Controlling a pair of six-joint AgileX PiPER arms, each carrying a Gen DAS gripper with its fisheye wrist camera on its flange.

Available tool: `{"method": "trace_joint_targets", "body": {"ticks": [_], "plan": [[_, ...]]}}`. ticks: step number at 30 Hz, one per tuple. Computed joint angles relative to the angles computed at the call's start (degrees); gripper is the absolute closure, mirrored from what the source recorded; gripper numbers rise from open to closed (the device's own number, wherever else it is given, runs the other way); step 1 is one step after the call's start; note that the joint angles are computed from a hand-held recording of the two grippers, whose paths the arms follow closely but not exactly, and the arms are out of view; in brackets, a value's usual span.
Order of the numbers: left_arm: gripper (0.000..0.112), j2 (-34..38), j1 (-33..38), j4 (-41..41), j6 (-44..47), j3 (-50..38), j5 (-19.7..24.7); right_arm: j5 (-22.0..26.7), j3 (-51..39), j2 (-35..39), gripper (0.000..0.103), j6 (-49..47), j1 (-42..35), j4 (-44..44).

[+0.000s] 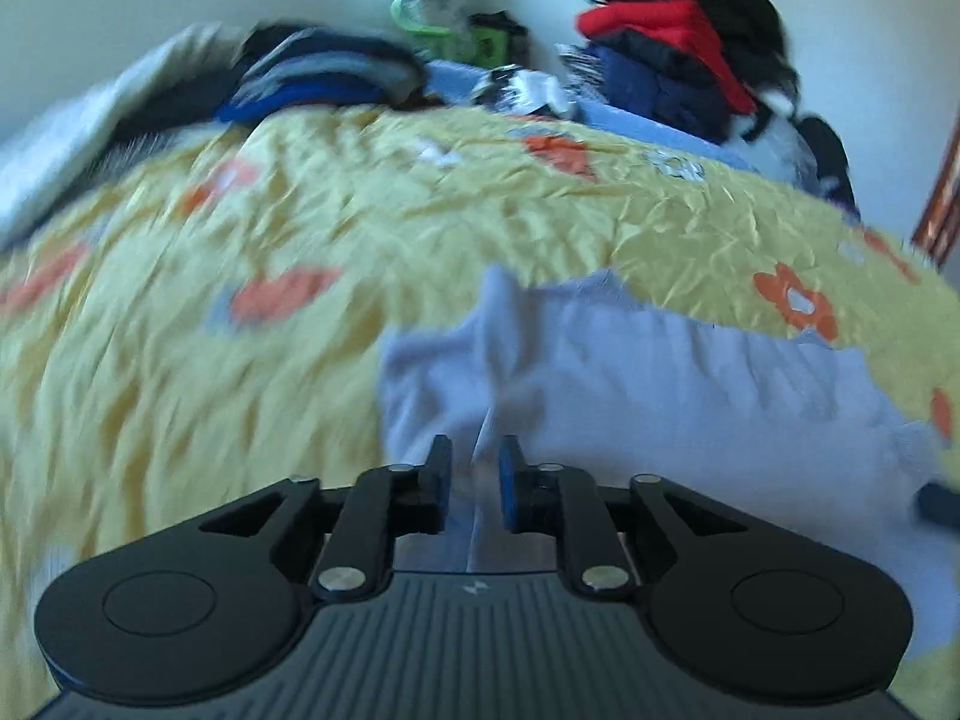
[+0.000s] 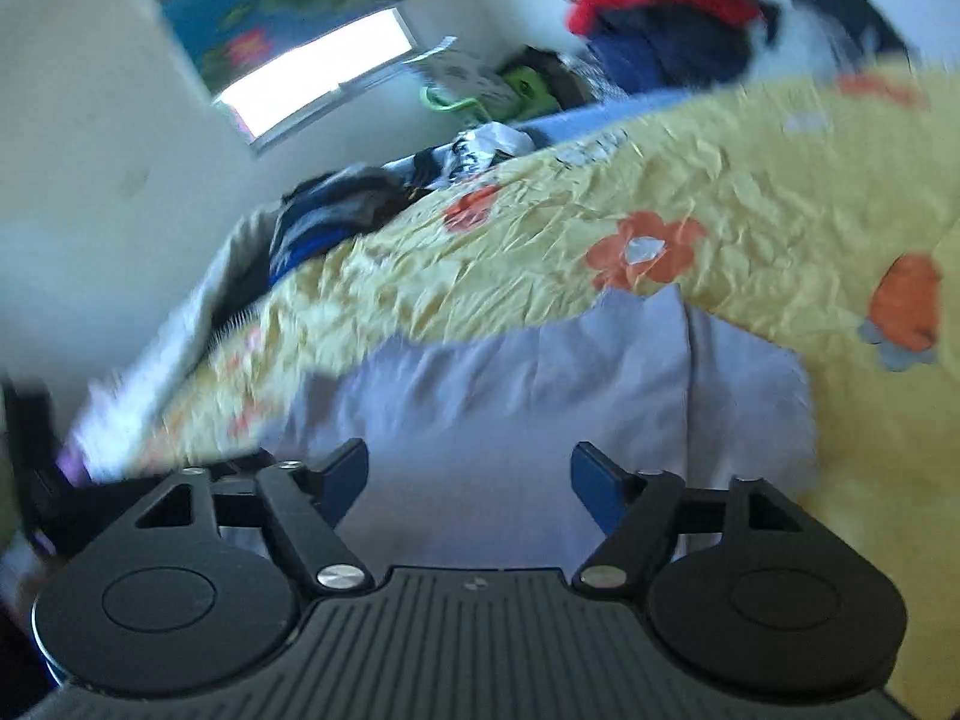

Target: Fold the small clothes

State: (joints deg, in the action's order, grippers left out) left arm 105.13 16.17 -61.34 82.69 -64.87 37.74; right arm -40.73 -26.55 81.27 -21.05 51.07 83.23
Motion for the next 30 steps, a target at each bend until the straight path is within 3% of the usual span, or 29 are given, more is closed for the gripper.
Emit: {"method": "trace_joint_targets", "body": {"ticks": [4,8,17,25,30], "plan": [[0.084,-1.43,3.43,3.84,-0.51,3.70,-0.57,-4.13,-2.00,6.36,0.025,-3.47,6.15,8.60],[0.084,-1.85,4.28,4.65,-0.56,4.79,-1.49,-10.14,-0.67,12.96,0.017,5.83,9.81,2.44],[0.084,-3.44,2.96,2.73,1.48,8.18,-5.83,-11.26,3.41,12.66,0.011,16.66,10.08,-4.97],[0.084,-4.08,2.32,1.05,3.67,9.59,-7.81,-11.64,3.11,12.77,0.011,16.41,10.83,-4.06],[0.084,-4.08,3.97,-8.28,13.52,12.31,-7.39,-11.87,3.02,12.97,0.011,17.06,11.06,-4.21]]}}
